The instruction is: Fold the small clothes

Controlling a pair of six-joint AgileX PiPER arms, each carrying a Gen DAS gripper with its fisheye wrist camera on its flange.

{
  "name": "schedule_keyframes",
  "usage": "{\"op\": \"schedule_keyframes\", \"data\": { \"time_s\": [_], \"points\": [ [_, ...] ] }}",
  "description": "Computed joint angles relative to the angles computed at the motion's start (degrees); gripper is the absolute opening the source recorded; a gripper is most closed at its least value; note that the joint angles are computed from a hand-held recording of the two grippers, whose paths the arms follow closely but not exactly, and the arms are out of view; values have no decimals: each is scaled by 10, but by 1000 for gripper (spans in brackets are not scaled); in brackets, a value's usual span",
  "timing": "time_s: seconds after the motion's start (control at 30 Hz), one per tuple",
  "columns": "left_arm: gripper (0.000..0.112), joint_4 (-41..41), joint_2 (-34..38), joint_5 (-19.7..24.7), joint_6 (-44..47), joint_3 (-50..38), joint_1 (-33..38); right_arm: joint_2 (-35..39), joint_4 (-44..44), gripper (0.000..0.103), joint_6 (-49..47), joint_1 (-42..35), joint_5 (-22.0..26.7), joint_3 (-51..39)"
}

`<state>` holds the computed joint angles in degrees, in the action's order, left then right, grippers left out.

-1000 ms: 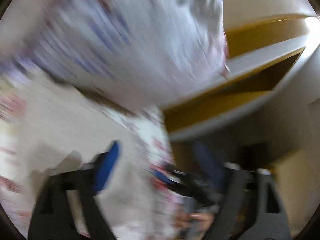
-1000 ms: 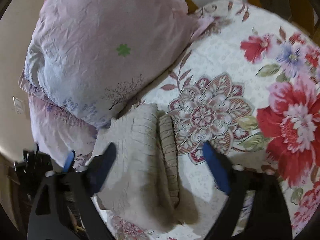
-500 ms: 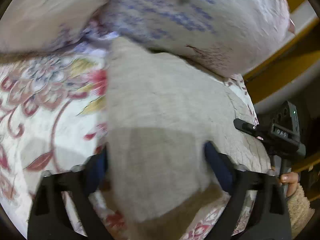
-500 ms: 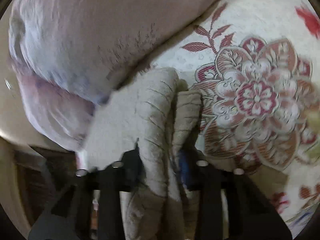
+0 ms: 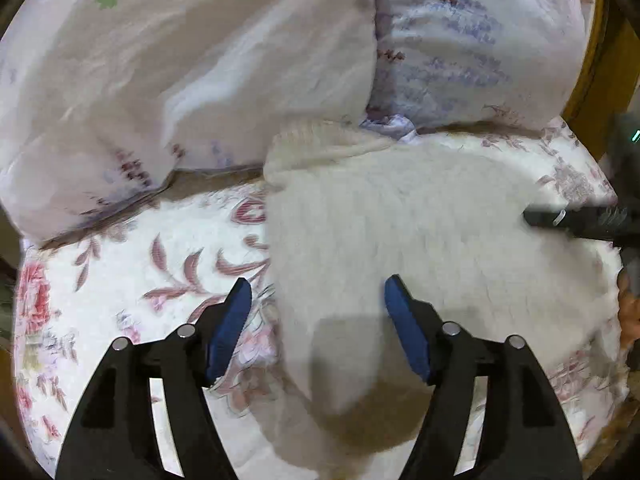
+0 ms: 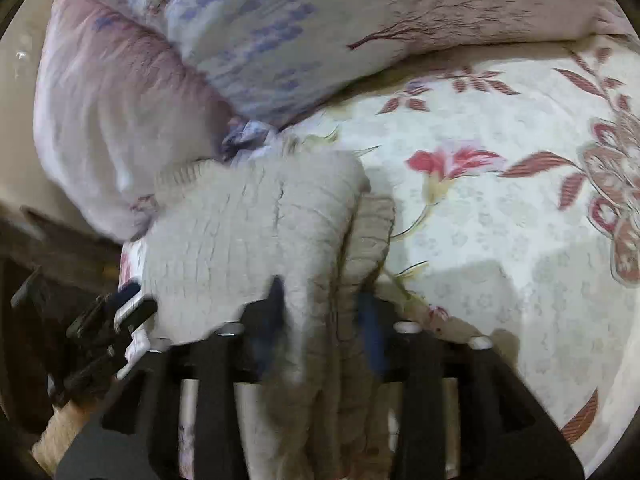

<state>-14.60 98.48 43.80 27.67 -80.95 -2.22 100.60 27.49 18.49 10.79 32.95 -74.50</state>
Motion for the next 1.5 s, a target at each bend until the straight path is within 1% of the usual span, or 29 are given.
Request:
{"op": "schedule_keyframes", "data": {
  "time_s": [0.03,0.07,0.1,0.13,0.17,0.2,0.23,0.27,0.3,0.33,0.37,0.4,0.43,0.5,0.53,0.57,0.6,0.63,0.67,0.7,0.77,0.83,0.87,0.93,0.97,1.0,1.13,1.3,1.5],
  "points": [
    [77,-30,-21,-11,29,25,19,-27,-39,45,57,9,-35,25],
    [89,-49,-40,-31,44,50,32,-48,-82,45,103,16,-60,44],
    [92,-74,-65,-59,65,84,42,-67,-105,45,125,17,-84,61],
    [92,-108,-81,-63,101,106,60,-74,-104,45,125,15,-95,65],
    [95,-139,-100,-45,139,121,96,-61,-81,45,105,12,-84,47],
    [96,-159,-111,-39,154,140,110,-31,-76,45,106,14,-50,10],
    [96,-175,-118,-32,164,156,122,-12,-94,20,115,19,-21,-16],
    [98,-187,-122,-22,168,166,135,17,-135,15,122,22,17,-47],
    [99,-182,-121,-23,158,175,139,34,-183,15,152,26,32,-65],
    [100,-159,-123,-35,125,184,124,34,-208,15,193,28,25,-63],
    [101,-134,-130,-41,96,196,117,34,-211,15,223,24,15,-59],
    [101,-114,-137,-48,76,214,112,32,-230,15,255,27,17,-61],
    [101,-112,-141,-47,79,222,111,20,-272,18,298,39,19,-54],
    [101,-113,-148,-53,88,244,111,-22,-387,37,394,73,36,-29],
    [101,-105,-150,-58,80,252,106,-53,-444,66,442,96,57,-8],
    [101,-97,-151,-62,70,257,101,-65,-501,89,496,116,70,1],
    [101,-89,-151,-64,62,260,96,-101,-559,93,553,151,98,30],
    [101,-80,-150,-65,51,261,91,-119,-616,93,610,174,102,54],
    [101,-68,-148,-69,37,264,84,-144,-658,93,653,212,121,87],
    [101,-63,-147,-70,31,264,81,-146,-678,93,673,234,139,98],
    [101,-40,-146,-81,8,271,68,-151,-701,93,711,296,178,125],
    [101,-20,-150,-102,-6,283,57,-114,-678,93,696,330,182,113],
    [101,-14,-152,-109,-10,288,53,-106,-662,93,681,337,184,108],
    [101,-9,-159,-132,-13,304,48,-61,-628,93,646,340,173,72],
    [101,-13,-162,-138,-10,309,49,-41,-624,95,638,342,178,56],
    [101,-18,-167,-149,-7,318,49,-25,-628,95,630,350,200,36],
    [101,-23,-166,-148,-1,318,51,33,-619,102,577,353,242,-35],
    [101,-23,-166,-149,0,319,52,30,-639,102,612,361,239,-22],
    [101,-24,-165,-149,1,319,52,28,-642,102,617,364,238,-18]
  ]
}}
